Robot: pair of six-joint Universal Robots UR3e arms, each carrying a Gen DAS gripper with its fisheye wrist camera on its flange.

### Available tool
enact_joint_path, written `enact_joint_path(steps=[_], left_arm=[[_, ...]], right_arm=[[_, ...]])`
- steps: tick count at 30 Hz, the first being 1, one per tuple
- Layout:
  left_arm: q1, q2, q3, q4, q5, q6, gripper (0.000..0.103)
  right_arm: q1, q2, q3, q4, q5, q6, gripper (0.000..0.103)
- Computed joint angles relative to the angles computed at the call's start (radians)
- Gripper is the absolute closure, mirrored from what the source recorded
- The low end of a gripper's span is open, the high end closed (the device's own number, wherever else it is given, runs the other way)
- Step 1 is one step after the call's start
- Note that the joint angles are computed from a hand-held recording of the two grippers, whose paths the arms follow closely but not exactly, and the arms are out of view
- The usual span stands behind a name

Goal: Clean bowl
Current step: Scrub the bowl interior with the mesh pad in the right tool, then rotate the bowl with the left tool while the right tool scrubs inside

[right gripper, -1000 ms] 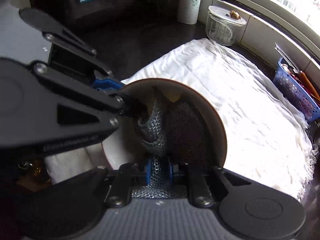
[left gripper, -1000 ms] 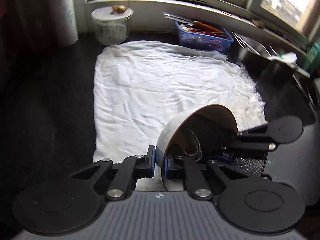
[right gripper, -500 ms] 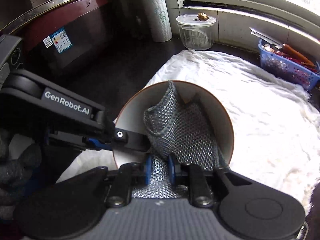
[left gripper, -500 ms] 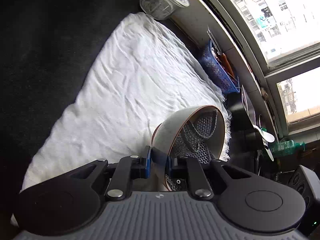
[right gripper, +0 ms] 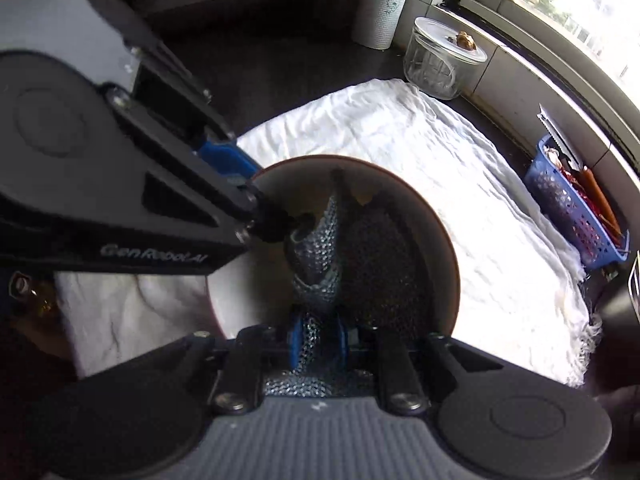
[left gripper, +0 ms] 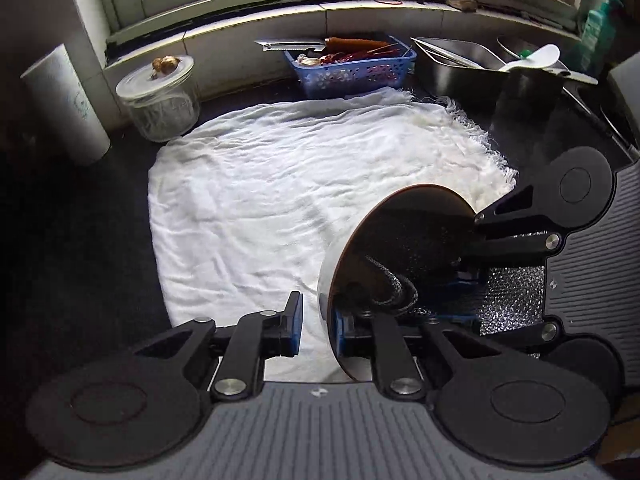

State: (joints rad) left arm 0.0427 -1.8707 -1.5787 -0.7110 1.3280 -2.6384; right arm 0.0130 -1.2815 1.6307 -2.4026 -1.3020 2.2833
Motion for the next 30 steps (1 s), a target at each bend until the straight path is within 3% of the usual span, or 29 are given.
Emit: enact_joint_path(steps=[1,5,11,13,15,17,20,25,27,30], left_arm=[[0.019,0.001,0.010,-0.035,-0.033,-0.033,0.095],[0.093,-0.013,0.042,-0.146,-0.140,-0.193,0.095],[0.199,-0.005,-0.011,-0.243,-0.278,-0.421,0.094],[0.220,-0.008,-0.015,-0.275,-0.306,-0.442,0.094],[0.214,-0.015,0.004,-0.302,-0.295,-0.414,0.094],[0.160,-0.009,0.028,-0.274,-0.207,-0.303,0.093],[0.063,0.029,-0.016,-0.078,-0.039,-0.134,0.082],[-0.001,0.024,-0.016,0.023,0.044,0.016,0.081],[0.004,0.027,-0.019,0.021,0.025,0.008,0.093],[0.065,0.017,0.015,-0.086,-0.079,-0.114,0.093]], right_arm=[[0.004,-0.001,0.006,-0.011,-0.011,-0.008,0.086],[-0.006,0.001,0.026,-0.038,0.008,0.046,0.087],[-0.089,0.001,0.063,-0.020,0.214,0.331,0.090],[-0.111,0.008,0.070,-0.008,0.274,0.401,0.094],[-0.119,0.013,0.073,-0.001,0.299,0.422,0.095],[-0.119,0.016,0.070,0.007,0.303,0.417,0.095],[-0.080,0.010,0.049,0.014,0.223,0.313,0.094],[-0.008,0.004,0.023,-0.014,0.062,0.068,0.094],[0.000,-0.003,0.027,-0.026,0.033,0.003,0.094],[-0.005,-0.010,0.041,-0.035,0.035,0.004,0.094]])
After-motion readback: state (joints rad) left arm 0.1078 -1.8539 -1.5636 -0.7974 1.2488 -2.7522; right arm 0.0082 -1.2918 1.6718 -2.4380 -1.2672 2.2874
